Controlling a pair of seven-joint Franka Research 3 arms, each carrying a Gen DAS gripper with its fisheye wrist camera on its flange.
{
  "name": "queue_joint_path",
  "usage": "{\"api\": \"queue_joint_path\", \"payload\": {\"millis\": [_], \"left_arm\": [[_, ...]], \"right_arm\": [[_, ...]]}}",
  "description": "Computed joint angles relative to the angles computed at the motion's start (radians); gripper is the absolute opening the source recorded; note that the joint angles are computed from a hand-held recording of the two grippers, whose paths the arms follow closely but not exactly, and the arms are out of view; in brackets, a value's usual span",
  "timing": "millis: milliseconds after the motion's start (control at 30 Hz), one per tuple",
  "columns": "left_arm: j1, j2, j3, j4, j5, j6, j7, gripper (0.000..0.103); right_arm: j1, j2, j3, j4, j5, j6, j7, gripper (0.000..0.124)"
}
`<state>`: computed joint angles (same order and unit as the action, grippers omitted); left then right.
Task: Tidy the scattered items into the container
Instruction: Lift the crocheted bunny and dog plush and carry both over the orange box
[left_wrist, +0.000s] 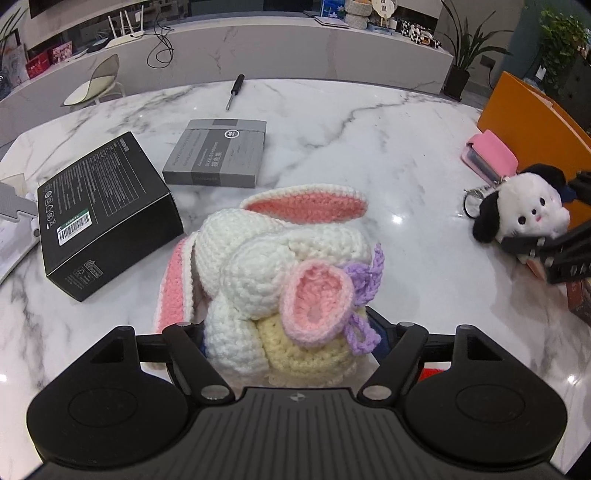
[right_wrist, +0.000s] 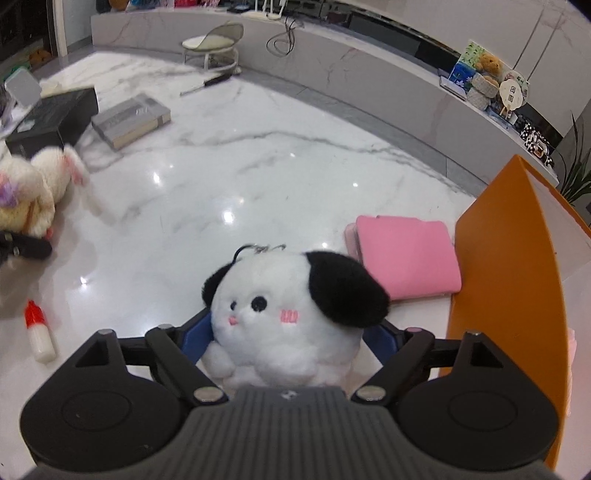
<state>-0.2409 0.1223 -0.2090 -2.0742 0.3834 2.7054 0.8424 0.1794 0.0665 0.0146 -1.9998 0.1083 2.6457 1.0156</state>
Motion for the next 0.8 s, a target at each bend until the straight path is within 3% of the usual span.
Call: {"api": "queue_joint_path", "payload": {"millis": [200, 567, 800], "left_arm": [[0.011, -0.016, 0.007, -0.028, -0.019, 0.048, -0.05, 0.076], [0.012, -0.045, 0.002, -0.043, -0.02, 0.061, -0.059, 0.074], [0.007, -0.043, -0.017, 0.007, -0.09, 0.03, 0.029, 0.074]], "right_arm": [[0.001, 0.011, -0.002, 0.006, -0.009, -0.015, 0.011, 0.075], [-0.012, -0.024, -0.002, 0.028, 0.091, -0.014, -0.004, 0.074], [-0.031, -0.054, -0.011, 0.068, 0.19, -0.019, -0.007, 0.074]]}}
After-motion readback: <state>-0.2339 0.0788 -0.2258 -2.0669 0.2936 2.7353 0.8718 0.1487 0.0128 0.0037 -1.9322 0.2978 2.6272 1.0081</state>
